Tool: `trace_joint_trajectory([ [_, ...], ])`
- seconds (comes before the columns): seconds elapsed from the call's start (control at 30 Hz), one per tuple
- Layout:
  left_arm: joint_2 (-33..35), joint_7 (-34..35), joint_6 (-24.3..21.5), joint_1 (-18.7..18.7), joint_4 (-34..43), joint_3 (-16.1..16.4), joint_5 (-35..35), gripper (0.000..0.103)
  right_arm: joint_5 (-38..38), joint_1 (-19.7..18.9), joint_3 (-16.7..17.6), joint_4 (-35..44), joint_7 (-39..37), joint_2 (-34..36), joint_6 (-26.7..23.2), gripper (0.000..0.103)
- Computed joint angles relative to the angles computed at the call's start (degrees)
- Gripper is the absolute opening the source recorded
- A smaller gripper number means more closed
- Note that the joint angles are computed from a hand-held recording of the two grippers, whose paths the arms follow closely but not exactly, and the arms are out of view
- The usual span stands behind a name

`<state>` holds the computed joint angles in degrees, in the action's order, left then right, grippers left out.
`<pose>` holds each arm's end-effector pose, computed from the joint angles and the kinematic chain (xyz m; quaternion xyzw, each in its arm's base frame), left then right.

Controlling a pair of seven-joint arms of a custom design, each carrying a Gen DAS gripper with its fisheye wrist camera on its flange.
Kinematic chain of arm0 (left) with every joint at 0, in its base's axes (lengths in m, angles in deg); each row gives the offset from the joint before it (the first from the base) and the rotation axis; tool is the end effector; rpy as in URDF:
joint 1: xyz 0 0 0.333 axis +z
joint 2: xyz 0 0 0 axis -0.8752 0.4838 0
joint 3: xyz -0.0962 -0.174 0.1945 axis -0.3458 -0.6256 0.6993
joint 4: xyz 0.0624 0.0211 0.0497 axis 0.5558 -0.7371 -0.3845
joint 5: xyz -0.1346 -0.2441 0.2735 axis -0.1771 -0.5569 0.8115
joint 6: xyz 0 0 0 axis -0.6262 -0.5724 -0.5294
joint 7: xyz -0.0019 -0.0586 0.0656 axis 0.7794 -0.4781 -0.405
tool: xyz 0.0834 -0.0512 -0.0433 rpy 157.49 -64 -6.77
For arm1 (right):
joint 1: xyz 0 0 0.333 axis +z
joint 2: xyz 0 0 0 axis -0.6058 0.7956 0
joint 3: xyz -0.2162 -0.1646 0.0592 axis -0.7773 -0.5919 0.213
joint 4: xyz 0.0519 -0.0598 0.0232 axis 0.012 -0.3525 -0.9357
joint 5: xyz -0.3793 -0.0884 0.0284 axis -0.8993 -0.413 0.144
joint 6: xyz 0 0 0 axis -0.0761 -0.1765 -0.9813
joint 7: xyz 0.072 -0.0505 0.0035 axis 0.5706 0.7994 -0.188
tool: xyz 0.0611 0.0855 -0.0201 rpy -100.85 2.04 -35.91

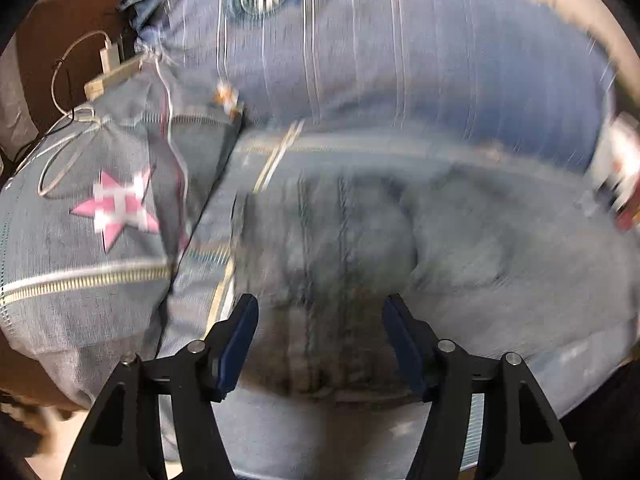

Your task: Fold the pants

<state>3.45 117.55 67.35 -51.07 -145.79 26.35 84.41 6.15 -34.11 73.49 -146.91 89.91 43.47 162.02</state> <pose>0.3830 0.0252 0.4513 -0.7659 0.5818 -0.1333 0.2390 0.4333 0.0240 0.5848 -0.6868 0.6682 -0.2190 0.1841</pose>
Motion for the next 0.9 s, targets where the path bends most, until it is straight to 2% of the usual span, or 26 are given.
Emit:
trace_joint_trajectory([
  [0.03,2.77,0.5,-3.16,0.92,1.3,-1.08,0.29,0.067,1.73,1.15,-0.4,0.39,-0.33,-0.47,0.72,0.066],
  [0.07,3.74,2.36,-3.89,1.48,0.84,-1.5,-1.63,0.068,5.55,3.84,-1.81,1.13,-2.28,-0.59,1.3,0.066],
  [0.1,2.72,0.21,-2.73,0.06,-0.45,0.04,0.32,0.068,8.89,6.04,-2.86,1.51,-4.12,-0.65,1.08,0.066],
  [0.2,-0.65,0.28,-3.91,0.03,-0.91,-0.26,1.08,0.068,17.87,10.84,-5.32,2.64,-9.49,1.96,-3.42,0.069],
  [0.27,-3.7,0.26,-4.56,-0.43,-0.88,0.25,0.56,0.068,16.24,8.44,-3.02,3.79,-9.72,6.73,-7.62,0.069],
  [0.3,-5.38,1.05,-4.19,-1.5,-0.76,1.45,-0.71,0.068,11.73,6.75,-1.38,4.49,-6.27,9.95,-9.98,0.068],
  [0.33,-6.72,1.82,-2.92,-2.46,-0.78,2.46,-1.96,0.069,11.23,6.63,-1.11,5.23,-5.69,11.17,-10.54,0.068],
  [0.37,-7.08,2.05,-1.46,-2.58,-0.79,2.41,-2.41,0.072,11.15,6.42,-0.64,4.79,-6.02,10.39,-8.81,0.068],
  [0.43,-5.45,1.69,1.27,-1.7,-0.06,0.5,-1.63,0.082,10.12,6.52,0.09,6.98,-6.32,10.49,-9.3,0.068],
  [0.5,0.92,0.63,-1.37,0.18,2.83,-2.8,0.9,0.083,8.56,6.68,1.22,10.69,-5.95,11.66,-9.19,0.068],
  [0.53,4.47,2.15,-4.79,1.39,3.78,-4.87,1.21,0.083,8.36,7.02,1.41,12.65,-6.29,12.64,-9.17,0.068],
  [0.57,6.01,2.83,-5.04,1.15,3.24,-4.94,1.41,0.084,9.05,7.85,1.65,14.35,-6.88,13.52,-8.69,0.068],
  [0.63,3.93,-0.76,-1.45,-0.85,-0.28,-1.66,2.19,0.085,13.64,10.5,1.48,20.33,-9.65,17.48,-8.7,0.068],
  [0.67,2.54,0.04,-2.03,-1.72,-0.45,-0.16,0.9,0.085,15.74,11.65,1.76,24.36,-10.75,21.26,-8.48,0.068],
  [0.7,1.45,-0.27,-1.96,-1.49,-0.48,-0.19,0.86,0.085,18.49,12.86,2.01,28.24,-12.68,24.45,-9.14,0.068],
  [0.77,-1.26,-2.12,1.02,-0.2,-0.88,-1.08,1.95,0.085,23.93,14.82,3.14,38.25,-17.13,33.34,-11.78,0.068],
  [0.8,-1.97,-2.23,2.94,-0.46,-1.05,-0.52,1.46,0.085,24.62,15.35,4.11,43.25,-17.55,36.98,-14.59,0.068],
  [0.83,-2.33,-2.64,5.11,-0.74,-1.12,0.03,0.57,0.085,24.77,16.09,5.3,48.26,-17.74,41.55,-15.25,0.068],
  [0.9,-0.23,-4.21,8.6,-0.69,-0.38,0.5,-1.48,0.085,24.21,17.41,6.97,58.26,-16.72,49.99,-18.47,0.068],
])
